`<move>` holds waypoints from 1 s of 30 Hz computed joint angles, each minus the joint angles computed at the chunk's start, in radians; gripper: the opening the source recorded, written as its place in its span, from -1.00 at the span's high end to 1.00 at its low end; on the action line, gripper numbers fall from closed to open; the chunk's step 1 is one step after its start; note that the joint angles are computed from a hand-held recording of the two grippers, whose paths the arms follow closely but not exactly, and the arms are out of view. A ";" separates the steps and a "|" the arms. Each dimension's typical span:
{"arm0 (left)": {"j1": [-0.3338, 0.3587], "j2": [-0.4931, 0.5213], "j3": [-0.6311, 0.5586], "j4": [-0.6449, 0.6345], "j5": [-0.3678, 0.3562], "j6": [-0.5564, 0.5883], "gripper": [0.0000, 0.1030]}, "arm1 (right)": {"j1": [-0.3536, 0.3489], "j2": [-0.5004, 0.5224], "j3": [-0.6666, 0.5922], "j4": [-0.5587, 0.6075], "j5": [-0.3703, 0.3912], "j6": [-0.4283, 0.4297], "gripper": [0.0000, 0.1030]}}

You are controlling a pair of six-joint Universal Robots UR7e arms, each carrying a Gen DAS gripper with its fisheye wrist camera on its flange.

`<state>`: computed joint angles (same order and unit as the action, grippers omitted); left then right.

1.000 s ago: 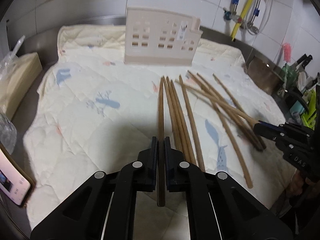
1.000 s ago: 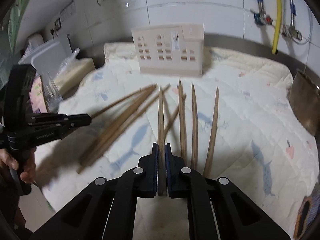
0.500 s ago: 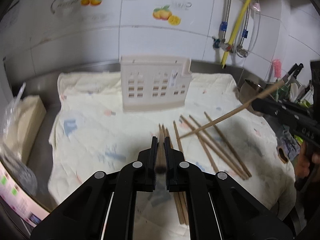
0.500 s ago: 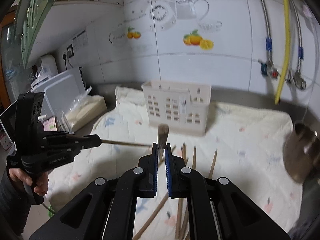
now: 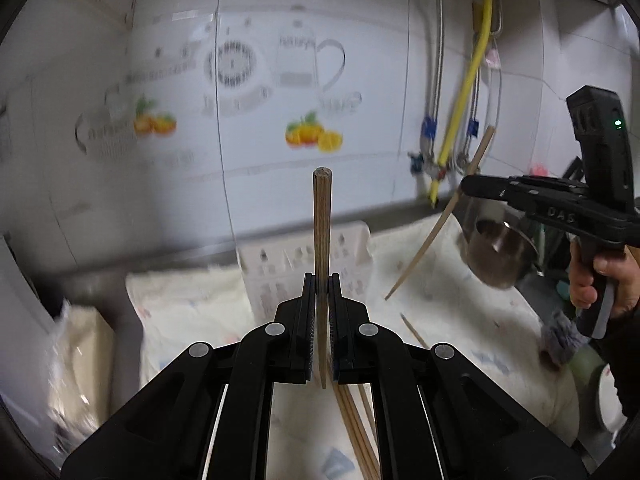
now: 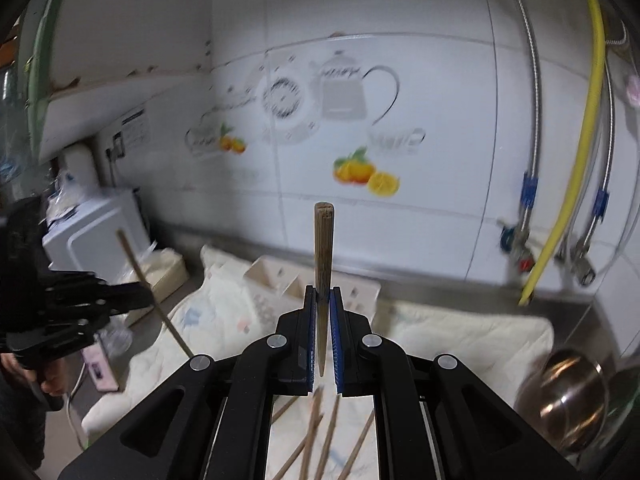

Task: Organize utensils
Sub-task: 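Lift the held chopstick upright with the left tool while the right tool carries its chopstick to the holder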

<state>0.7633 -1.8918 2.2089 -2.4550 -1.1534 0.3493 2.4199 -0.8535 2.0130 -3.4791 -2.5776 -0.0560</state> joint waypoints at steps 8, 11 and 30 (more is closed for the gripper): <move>0.006 0.172 -0.132 -0.177 0.009 0.053 0.90 | -0.058 0.026 -0.101 -0.050 -0.006 -0.096 0.87; 0.025 0.249 -0.162 -0.259 0.036 0.079 0.90 | -0.089 0.039 -0.131 -0.035 0.004 -0.103 0.87; 0.130 0.361 -0.283 -0.287 -0.099 0.004 0.90 | -0.197 0.094 -0.156 0.078 0.043 -0.046 0.87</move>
